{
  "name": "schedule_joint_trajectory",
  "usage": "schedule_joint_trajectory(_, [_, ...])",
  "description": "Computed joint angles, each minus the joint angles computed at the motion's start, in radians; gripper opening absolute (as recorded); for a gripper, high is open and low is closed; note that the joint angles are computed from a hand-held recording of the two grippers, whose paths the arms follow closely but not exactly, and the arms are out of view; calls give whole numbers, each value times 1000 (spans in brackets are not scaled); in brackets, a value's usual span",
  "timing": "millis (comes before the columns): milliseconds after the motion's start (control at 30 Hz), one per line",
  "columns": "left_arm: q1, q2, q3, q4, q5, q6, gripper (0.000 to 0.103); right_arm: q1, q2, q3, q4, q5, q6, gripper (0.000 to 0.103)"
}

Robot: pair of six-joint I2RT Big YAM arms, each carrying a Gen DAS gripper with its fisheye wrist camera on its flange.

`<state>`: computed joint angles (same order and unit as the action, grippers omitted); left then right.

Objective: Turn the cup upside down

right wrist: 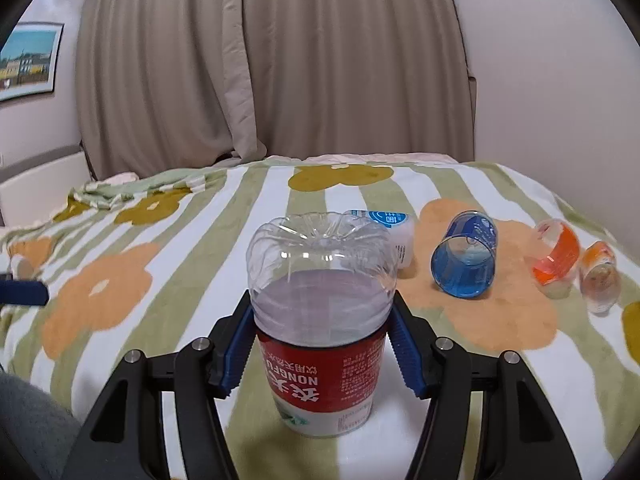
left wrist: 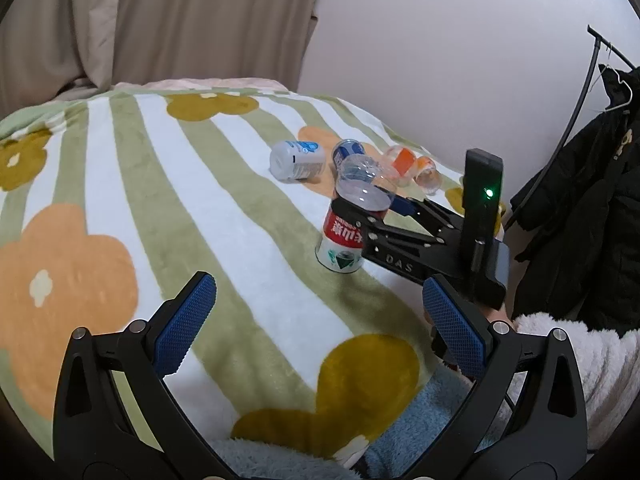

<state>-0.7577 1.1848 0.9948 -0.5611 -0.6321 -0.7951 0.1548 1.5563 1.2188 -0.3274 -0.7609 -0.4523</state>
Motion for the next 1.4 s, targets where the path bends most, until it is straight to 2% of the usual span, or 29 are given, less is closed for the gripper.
schedule_joint_trajectory(100, [-2,4,3,-4,-3,1,103,3,-6,-7,1,12,-24,58])
schedule_joint_trajectory(200, [-3,4,2,-2,-4,0,103,5,-5,-8,7,19,-11,59])
schedule_joint_trajectory(267, [-5,7,4,-4,-5,-2,103,5,3,5,-19,22,-6,66])
schedule_joint_trajectory(333, [-5,7,6,-8,-5,-3,103,2,3,4,-10,22,14,88])
schedule_joint_trajectory(433, [-6,5,6,-12,-4,-3,103,-12,5,6,-3,-6,53,102])
schedule_joint_trajectory(533, [-4,5,7,-16,-2,-3,103,-22,22,53,-120,7,16,102])
schedule_joint_trajectory(633, [0,7,9,-20,3,-2,103,-44,24,72,-171,-31,13,102])
schedule_joint_trajectory(767, [-4,9,19,-35,-17,-6,103,-85,-17,98,-256,-38,-9,102])
schedule_joint_trajectory(900, [-21,11,85,-67,-110,63,103,-143,-97,131,-318,-29,-3,102])
schedule_joint_trajectory(1033, [-58,60,265,-156,-322,195,103,-201,-191,147,-272,13,54,102])
schedule_joint_trajectory(1133, [-90,87,374,-154,-449,311,103,-251,-255,158,-218,19,135,102])
schedule_joint_trajectory(1200, [-110,99,417,-145,-506,343,103,-276,-281,172,-211,34,165,102])
schedule_joint_trajectory(1267, [-124,104,437,-145,-528,331,103,-287,-297,190,-238,84,155,102])
schedule_joint_trajectory(1300, [-135,102,438,-142,-532,314,103,-292,-309,183,-225,101,164,102])
schedule_joint_trajectory(1367, [-147,103,439,-156,-539,270,103,-312,-345,139,-149,111,200,102])
schedule_joint_trajectory(1400, [-151,97,429,-153,-530,247,103,-315,-355,128,-135,124,201,102])
